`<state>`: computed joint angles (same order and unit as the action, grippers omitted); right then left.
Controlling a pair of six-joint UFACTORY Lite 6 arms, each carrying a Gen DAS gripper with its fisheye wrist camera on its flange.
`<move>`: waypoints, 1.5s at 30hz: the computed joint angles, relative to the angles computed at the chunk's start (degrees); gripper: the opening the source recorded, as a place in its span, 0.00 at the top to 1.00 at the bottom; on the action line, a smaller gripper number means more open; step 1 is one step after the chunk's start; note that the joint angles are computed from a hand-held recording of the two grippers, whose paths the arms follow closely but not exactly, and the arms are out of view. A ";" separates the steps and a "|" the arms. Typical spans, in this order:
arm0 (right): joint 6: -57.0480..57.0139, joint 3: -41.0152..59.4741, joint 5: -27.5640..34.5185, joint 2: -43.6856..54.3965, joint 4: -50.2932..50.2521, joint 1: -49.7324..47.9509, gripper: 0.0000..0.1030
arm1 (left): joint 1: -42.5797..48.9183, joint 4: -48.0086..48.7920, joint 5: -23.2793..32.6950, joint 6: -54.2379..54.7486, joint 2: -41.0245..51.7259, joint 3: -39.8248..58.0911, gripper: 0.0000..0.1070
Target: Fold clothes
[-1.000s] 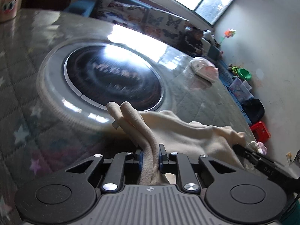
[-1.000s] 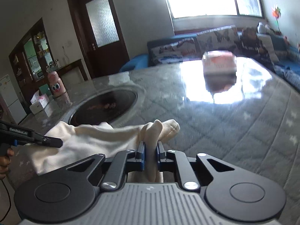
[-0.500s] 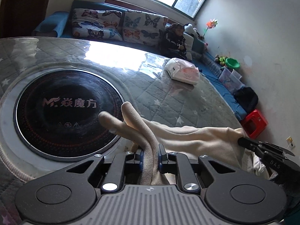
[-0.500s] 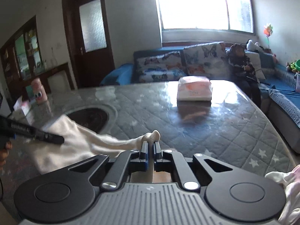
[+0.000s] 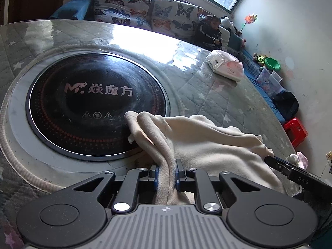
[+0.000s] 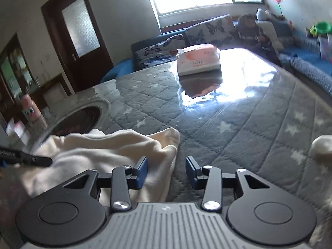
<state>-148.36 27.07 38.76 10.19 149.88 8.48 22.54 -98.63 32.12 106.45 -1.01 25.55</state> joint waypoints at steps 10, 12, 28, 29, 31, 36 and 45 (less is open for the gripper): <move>-4.58 3.12 -2.23 -1.69 3.51 4.34 0.90 | -5.25 -0.89 -2.52 -2.42 -0.93 3.73 0.85; -5.67 3.67 -4.39 -4.47 3.13 3.28 0.90 | -7.09 -1.29 -2.31 -3.10 0.01 5.83 0.85; -20.53 14.64 -12.75 -2.53 10.70 -6.55 0.90 | -27.49 -18.69 -6.78 3.11 20.15 28.53 0.86; -20.69 14.89 -12.73 -1.94 10.90 -6.70 0.90 | -27.85 -18.51 -7.16 2.67 21.26 29.36 0.86; -20.66 16.32 -12.74 0.76 10.96 -7.09 0.90 | -28.47 -17.32 -8.59 1.33 23.57 31.18 0.85; -24.91 19.36 -11.84 9.31 15.98 -6.22 0.90 | -28.55 -15.16 -10.50 -0.52 27.79 33.07 0.85; -30.49 18.55 -12.46 9.16 22.24 -5.62 0.73 | -28.38 -18.81 -13.50 4.81 25.43 30.80 0.68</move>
